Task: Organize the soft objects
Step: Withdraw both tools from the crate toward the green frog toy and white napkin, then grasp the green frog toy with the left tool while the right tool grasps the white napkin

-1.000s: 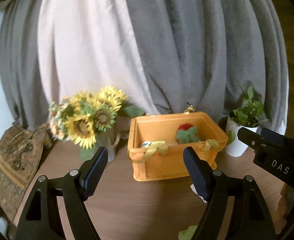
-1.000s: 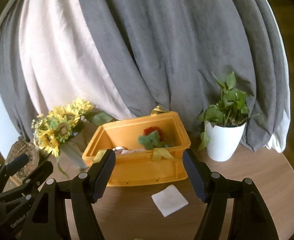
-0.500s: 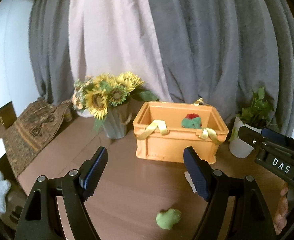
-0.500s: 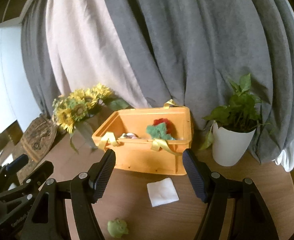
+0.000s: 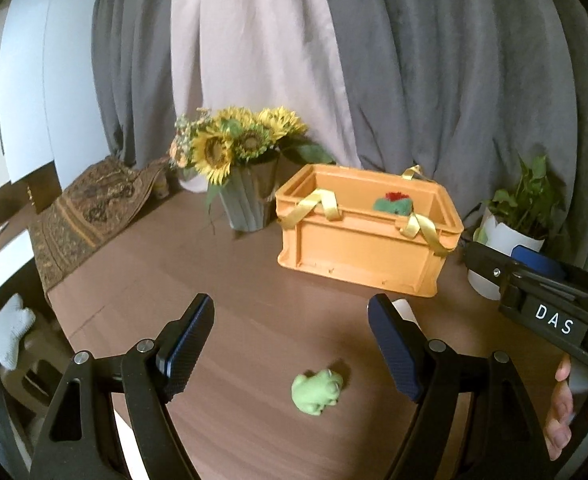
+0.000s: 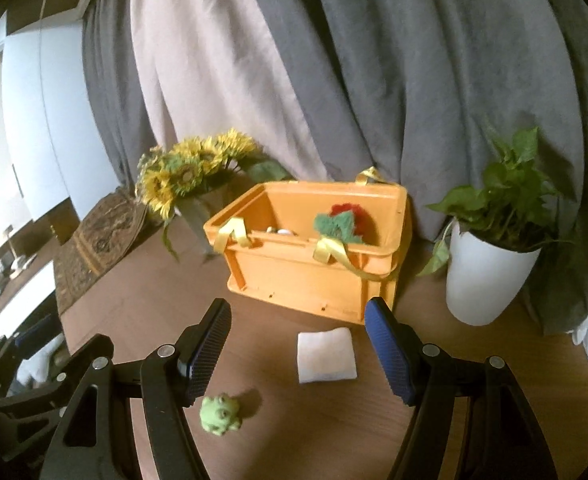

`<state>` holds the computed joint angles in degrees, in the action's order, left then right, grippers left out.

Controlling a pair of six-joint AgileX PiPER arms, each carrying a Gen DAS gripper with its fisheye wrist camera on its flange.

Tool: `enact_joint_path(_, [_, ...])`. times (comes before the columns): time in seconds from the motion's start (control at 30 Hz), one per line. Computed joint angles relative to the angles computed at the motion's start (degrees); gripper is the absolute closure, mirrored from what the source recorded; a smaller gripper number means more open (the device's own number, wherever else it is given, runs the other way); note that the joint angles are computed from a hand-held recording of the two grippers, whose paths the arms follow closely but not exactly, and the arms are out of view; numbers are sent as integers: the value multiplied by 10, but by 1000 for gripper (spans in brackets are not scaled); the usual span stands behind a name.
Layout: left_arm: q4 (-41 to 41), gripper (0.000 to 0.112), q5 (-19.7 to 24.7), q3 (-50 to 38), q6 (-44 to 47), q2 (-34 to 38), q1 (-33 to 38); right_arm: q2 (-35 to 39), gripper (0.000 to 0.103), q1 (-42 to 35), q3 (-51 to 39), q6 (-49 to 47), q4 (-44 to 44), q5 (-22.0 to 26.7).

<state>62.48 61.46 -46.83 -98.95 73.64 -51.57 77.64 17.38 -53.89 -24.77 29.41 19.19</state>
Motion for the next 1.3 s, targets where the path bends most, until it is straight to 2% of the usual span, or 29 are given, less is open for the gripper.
enact_joint_path(0.17, [-3,33,-2,15,-60,27,-15,18,33,-24,8,-145,108,14])
enact_joint_path(0.4, [9,33,16,29,-151,83,-36,69,33,-33,7,-271,188,25])
enact_joint_path(0.57, [-6,33,-43,30,-160,123,-4,115,33,-36,0,-349,232,22])
enact_joint_path(0.73, [-25,33,-101,25,-151,161,30,169,33,-35,-24,-365,227,17])
enact_joint_path(0.97, [-29,33,-145,10,-150,211,55,234,33,-35,-60,-384,230,22])
enact_joint_path(1.3, [-28,33,-175,-20,-143,274,83,321,33,-40,-116,-379,210,33])
